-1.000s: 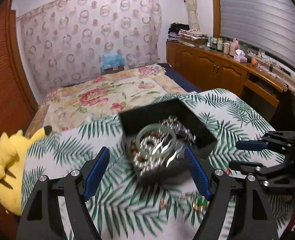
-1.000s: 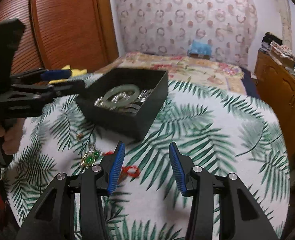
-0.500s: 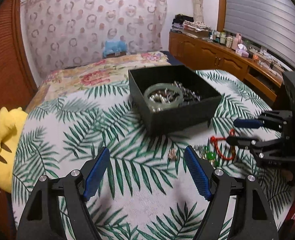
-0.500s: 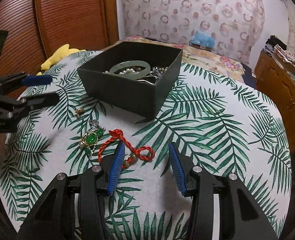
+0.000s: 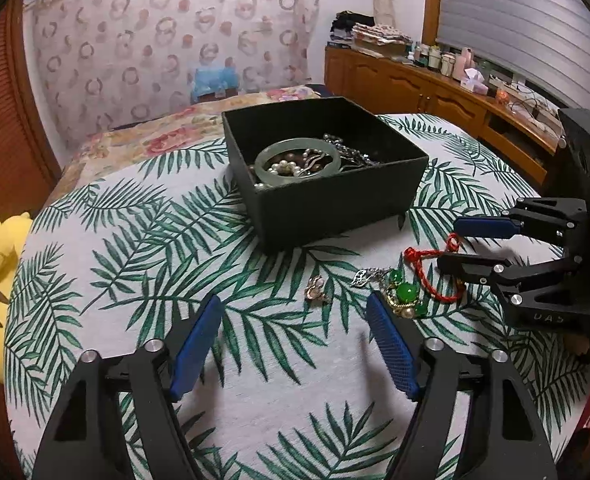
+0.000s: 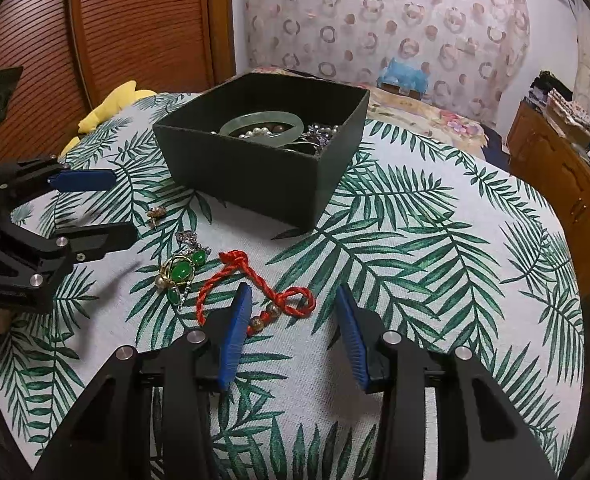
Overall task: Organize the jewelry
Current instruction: 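Grasp the red cord bead bracelet with right gripper while left gripper grasps the silver charm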
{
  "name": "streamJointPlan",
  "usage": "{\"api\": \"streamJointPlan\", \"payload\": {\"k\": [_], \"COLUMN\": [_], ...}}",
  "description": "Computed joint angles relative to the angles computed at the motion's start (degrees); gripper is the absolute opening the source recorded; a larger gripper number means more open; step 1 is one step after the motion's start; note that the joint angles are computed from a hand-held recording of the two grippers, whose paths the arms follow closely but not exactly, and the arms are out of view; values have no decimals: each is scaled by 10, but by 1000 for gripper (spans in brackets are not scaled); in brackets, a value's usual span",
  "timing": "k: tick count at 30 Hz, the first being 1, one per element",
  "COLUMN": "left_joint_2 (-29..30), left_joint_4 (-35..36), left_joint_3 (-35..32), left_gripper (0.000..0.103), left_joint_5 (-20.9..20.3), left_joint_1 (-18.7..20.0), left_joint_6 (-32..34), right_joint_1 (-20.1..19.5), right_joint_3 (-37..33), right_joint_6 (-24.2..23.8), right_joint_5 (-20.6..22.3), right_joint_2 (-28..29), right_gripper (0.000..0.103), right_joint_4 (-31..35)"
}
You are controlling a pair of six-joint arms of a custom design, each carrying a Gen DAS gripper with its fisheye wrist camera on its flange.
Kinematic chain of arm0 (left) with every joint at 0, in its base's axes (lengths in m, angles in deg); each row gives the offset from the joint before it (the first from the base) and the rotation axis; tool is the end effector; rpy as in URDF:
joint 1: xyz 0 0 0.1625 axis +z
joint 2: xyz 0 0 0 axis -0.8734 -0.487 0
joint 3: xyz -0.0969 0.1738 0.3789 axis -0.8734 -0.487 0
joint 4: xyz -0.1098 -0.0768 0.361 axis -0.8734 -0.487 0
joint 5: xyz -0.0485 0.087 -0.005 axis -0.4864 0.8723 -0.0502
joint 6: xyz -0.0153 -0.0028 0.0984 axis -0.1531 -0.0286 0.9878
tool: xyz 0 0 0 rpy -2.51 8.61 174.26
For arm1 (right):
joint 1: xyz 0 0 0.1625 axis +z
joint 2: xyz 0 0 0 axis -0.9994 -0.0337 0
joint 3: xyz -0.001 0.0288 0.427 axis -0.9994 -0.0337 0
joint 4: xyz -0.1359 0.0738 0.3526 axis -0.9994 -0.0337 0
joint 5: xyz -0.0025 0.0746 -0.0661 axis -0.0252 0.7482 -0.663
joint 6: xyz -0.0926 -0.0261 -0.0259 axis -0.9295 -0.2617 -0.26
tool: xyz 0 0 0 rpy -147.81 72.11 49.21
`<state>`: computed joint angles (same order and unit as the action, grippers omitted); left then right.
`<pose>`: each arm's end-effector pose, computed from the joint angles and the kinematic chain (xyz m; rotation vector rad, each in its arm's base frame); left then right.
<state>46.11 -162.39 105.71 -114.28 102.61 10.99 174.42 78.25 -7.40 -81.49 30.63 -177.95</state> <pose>-0.3774 -0.6278 -0.0701 0.3964 2.2339 -0.8515 0.0692 -0.6899 0.2866 1.2189 -2.3940 0.4101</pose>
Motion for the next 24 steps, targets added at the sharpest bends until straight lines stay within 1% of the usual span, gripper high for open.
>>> {"api": "streamJointPlan", "payload": {"k": [3,6,7,15,18,20,21,24], "left_joint_2": [6,11,12,19,22,23,22,22], "left_joint_4": [10,15,16,35,33,32,30,20], "left_joint_3": [-15,-28,-31,-49,-50,-51,-50,-44], "left_gripper": [64,56,51,25,22,16,11,10], "left_joint_5": [-4,-9,-13,-24,-20,-18,-18,-14], "left_joint_1": [2,4,6,16,16,16,16,14], "left_joint_6": [8,16,16,10,12,13,14,16], "right_joint_1": [0,0,1,0,0,0,0,0], "right_joint_3": [-1,0,1,0,0,0,0,0], "right_joint_6": [-3,-1,-2,-2,-2,-2,-2,-2], "right_joint_5": [-1,-1,-1,-1,-1,-1,-1,-1], "right_joint_2": [1,1,0,0,0,0,0,0], "right_gripper": [46,46,46,46,46,46,46,46], "right_joint_4": [-2,-1,-3,-2,-3,-3,-3,-3]}}
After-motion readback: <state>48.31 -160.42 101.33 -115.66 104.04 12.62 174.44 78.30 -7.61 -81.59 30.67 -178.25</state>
